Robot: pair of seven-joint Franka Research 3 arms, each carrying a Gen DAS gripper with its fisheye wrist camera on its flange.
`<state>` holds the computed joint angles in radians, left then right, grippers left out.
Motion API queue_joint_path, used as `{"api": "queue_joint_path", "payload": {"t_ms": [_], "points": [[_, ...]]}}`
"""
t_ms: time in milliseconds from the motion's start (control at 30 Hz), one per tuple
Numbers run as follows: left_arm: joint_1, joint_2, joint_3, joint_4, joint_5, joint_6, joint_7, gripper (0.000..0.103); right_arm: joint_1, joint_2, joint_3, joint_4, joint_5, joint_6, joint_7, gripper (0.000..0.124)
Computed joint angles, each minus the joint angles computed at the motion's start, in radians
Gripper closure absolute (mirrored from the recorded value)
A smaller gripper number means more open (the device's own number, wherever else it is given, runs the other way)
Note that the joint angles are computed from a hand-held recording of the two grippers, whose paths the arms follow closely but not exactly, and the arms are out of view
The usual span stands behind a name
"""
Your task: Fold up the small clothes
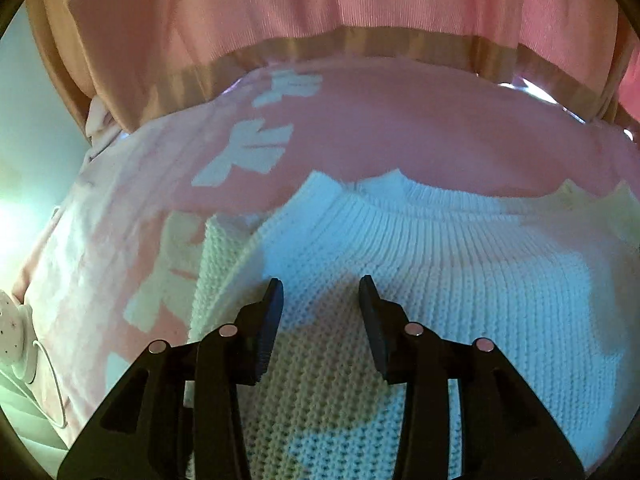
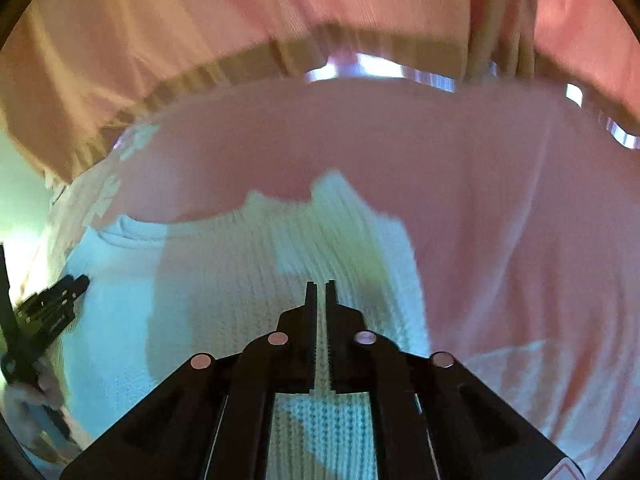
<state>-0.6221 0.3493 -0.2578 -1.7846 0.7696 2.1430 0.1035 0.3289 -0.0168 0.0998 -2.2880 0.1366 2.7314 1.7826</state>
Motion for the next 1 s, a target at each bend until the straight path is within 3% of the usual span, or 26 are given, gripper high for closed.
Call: {"api": "queue_joint_path", "payload": {"t_ms": [67, 133, 233, 367, 600, 667, 733, 767, 833, 900, 967, 1000], "points": [[0.005, -0.002, -0.001, 0.001, -0.012, 0.006, -0.005, 0.065, 0.008, 0.003, 0.005, 0.002, 0.043, -0.009, -0.040, 0.120], [-0.001, 0.002, -0.003, 0.014, -0.016, -0.008, -0.004, 0.065, 0.009, 0.062, 0.002, 0.050, -0.076, -0.095, 0.038, 0.122], [-0.006, 0.004, -0.002, 0.019, -0.014, -0.014, -0.010, 0.065, 0.021, 0.061, -0.004, 0.066, -0.111, -0.115, 0.070, 0.121], [-0.012, 0.001, -0.002, 0.018, -0.002, -0.024, -0.007, 0.065, 0.037, -0.006, 0.018, 0.037, 0.062, -0.059, -0.086, 0.120], [-0.005, -0.004, -0.003, 0.025, -0.024, -0.014, -0.017, 0.062, 0.082, 0.059, 0.044, 0.096, 0.107, -0.073, -0.184, 0.115], [0.009, -0.022, 0.000, 0.005, -0.034, 0.011, -0.031, 0.058, 0.080, 0.072, 0.031, 0.109, 0.072, -0.064, -0.162, 0.105], [0.026, -0.045, 0.003, -0.023, -0.036, 0.050, -0.047, 0.049, 0.076, 0.055, 0.012, 0.090, -0.013, -0.034, -0.072, 0.073], [0.037, -0.053, 0.004, -0.034, -0.039, 0.071, -0.047, 0.042, 0.065, 0.056, -0.005, 0.094, -0.083, -0.023, -0.010, 0.067], [0.052, -0.052, 0.007, -0.038, -0.036, 0.087, -0.042, 0.041, 0.042, 0.066, -0.034, 0.111, -0.229, -0.030, 0.116, 0.062], [0.057, -0.041, 0.012, -0.031, -0.031, 0.084, -0.047, 0.041, 0.017, 0.090, -0.043, 0.129, -0.224, -0.059, 0.124, 0.061], [0.081, -0.030, 0.010, -0.040, -0.061, 0.134, -0.025, 0.043, 0.000, 0.115, -0.043, 0.142, -0.176, -0.088, 0.100, 0.061], [0.094, -0.026, 0.009, -0.047, -0.083, 0.162, -0.013, 0.062, -0.005, 0.130, -0.041, 0.146, -0.155, -0.097, 0.079, 0.063]]}}
